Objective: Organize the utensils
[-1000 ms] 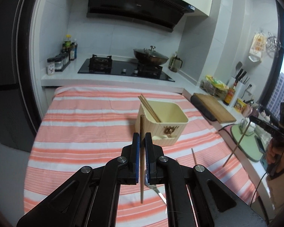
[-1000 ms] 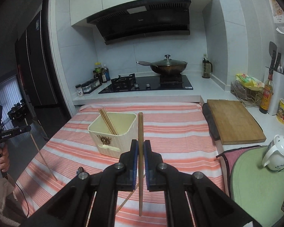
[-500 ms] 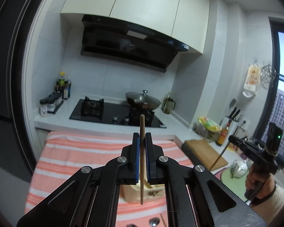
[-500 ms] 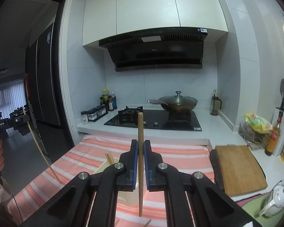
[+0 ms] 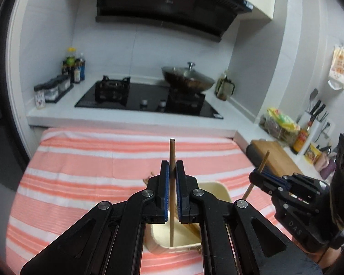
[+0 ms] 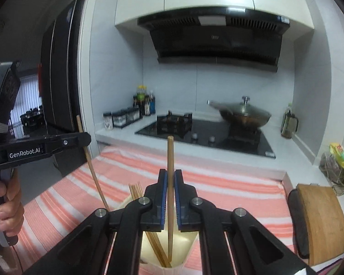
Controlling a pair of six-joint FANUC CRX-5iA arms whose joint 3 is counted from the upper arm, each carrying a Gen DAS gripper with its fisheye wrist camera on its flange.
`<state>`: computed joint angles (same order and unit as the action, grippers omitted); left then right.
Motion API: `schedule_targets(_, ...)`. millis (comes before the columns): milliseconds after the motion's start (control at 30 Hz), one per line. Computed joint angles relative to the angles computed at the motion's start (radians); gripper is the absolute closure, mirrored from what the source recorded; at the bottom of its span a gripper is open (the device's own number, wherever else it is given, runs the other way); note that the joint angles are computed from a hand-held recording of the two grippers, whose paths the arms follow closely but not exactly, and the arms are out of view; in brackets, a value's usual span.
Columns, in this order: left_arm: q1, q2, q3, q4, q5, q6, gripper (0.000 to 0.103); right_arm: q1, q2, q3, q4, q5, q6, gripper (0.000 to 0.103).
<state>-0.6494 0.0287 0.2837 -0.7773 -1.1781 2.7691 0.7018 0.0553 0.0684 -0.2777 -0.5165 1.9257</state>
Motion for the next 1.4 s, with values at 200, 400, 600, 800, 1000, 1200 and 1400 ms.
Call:
schedule_targets(200,0.103,0.02,-0.056,0.239,0.065,-0.072,0.089,0.005,0.08,0.032,0.134,-0.101,-0.206,0.088)
schedule_targets(400,-0.058,-0.095,-0.171,0.126,-0.083,-0.056,0.034,-0.035,-0.079,-0.141,0.146,-0.021,-0.191,0.047)
schedule_targets(600,-0.223,-0.193,-0.423,0.136,-0.16,0.288,0.024,-0.103,-0.277,-0.491,0.238,0.019,-0.209,0.042)
schedule_targets(800,-0.328,-0.089,-0.448,0.113,-0.202,0.507,0.024,-0.121,-0.385,-0.74,0.33,0.01,-0.423,0.042)
schedule_targets(1000,-0.338,-0.013,-0.418,0.098,-0.221,0.535,0.023,-0.056,-0.407,-0.863,0.568,0.071,-0.68,0.042)
schedule_targets(1200,-0.337,0.014,-0.397,0.106,-0.258,0.513,0.015,-0.065,-0.398,-0.853,0.533,0.078,-0.67,0.041)
schedule_targets(1400,-0.324,0.023,-0.39,0.12,-0.269,0.496,0.009,-0.063,-0.4,-0.859,0.544,0.081,-0.681,0.041)
